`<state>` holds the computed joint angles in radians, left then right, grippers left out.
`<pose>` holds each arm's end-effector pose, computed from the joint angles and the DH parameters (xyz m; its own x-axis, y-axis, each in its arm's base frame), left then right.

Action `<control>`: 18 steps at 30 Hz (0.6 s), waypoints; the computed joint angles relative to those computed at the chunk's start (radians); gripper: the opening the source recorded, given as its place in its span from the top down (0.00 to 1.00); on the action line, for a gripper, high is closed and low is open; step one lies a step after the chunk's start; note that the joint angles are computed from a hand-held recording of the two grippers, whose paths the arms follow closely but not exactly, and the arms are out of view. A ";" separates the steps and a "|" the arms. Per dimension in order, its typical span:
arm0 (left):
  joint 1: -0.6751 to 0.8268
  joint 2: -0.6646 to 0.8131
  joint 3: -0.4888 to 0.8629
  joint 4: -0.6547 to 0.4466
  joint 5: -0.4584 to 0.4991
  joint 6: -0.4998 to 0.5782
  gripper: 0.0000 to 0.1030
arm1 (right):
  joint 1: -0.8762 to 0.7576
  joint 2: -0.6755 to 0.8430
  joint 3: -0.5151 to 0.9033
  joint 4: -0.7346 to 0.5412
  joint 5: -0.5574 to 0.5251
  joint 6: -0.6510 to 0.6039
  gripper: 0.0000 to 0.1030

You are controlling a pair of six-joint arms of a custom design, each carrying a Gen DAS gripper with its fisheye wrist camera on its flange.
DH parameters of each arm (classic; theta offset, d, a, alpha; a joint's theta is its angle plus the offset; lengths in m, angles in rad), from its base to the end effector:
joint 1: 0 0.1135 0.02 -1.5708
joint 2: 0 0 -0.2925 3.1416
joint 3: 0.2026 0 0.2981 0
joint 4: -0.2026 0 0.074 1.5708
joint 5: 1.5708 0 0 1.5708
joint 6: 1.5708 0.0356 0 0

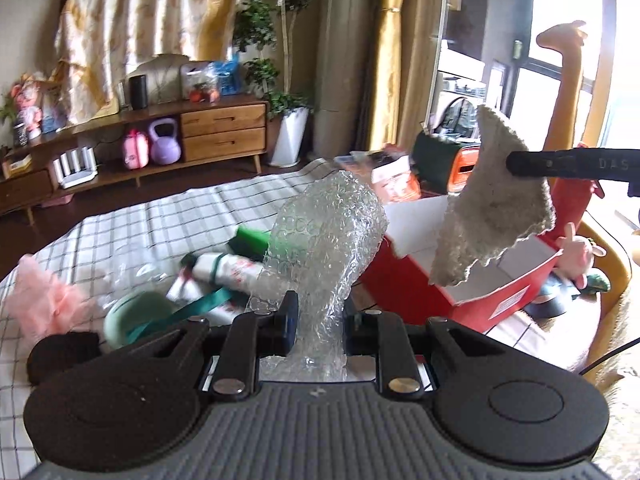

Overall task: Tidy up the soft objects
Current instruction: 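Carry the bubble wrap and towel with both tools into the red box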

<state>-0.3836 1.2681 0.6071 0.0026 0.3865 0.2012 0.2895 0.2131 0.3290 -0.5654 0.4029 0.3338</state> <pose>0.2590 -0.1190 0.1953 -0.4314 0.3737 -0.8211 0.7240 0.6865 -0.0679 0.1126 0.0190 0.2223 -0.3686 0.2047 -0.9068 0.2081 0.9689 0.1341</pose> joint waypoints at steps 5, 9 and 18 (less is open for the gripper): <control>-0.123 0.078 0.072 0.022 -0.056 -0.036 0.80 | -0.303 -0.087 -0.015 -0.051 -0.227 -0.102 0.95; -0.211 0.172 0.151 0.030 -0.078 -0.075 0.80 | -0.562 -0.114 -0.039 -0.059 -0.420 -0.187 0.95; -0.363 0.351 0.329 0.038 -0.111 -0.121 0.80 | -1.033 -0.028 -0.107 0.012 -0.770 -0.359 0.95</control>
<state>-0.7469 1.6189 0.9364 0.0403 0.2758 0.0805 -0.7430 0.1852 0.2217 -0.5537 -0.3674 -0.0254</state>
